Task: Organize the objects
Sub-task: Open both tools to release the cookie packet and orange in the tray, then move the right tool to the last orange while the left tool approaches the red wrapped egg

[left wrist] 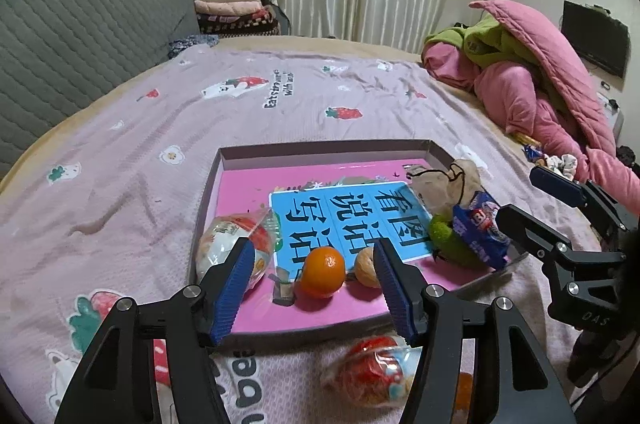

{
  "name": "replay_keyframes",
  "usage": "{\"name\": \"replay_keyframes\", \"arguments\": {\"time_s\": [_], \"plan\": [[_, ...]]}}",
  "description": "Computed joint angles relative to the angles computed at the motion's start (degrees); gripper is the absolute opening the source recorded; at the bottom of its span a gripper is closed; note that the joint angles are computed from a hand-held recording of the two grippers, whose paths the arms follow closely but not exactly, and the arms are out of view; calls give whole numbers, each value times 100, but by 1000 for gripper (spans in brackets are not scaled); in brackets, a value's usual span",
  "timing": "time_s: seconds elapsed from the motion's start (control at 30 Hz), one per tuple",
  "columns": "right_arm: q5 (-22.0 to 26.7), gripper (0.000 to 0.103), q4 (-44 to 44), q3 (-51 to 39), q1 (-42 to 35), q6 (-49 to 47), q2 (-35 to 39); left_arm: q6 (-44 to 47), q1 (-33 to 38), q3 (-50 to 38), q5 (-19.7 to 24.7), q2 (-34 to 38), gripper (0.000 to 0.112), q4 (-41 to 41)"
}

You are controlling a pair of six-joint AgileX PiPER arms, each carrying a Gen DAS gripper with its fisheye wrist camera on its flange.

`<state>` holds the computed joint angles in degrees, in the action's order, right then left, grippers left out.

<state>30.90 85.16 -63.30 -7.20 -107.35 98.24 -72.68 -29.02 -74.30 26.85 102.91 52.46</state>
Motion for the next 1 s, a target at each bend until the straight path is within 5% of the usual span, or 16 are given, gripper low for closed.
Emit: {"name": "replay_keyframes", "arguments": {"time_s": [0.57,1.0], "plan": [[948,79,144,1096,-474,-548,-902,-464,-502,836,229,-857,64,577],[758,79,184,1977,-543,-925,-1473,-603,-831,1371,371,-1374,68,635]]}}
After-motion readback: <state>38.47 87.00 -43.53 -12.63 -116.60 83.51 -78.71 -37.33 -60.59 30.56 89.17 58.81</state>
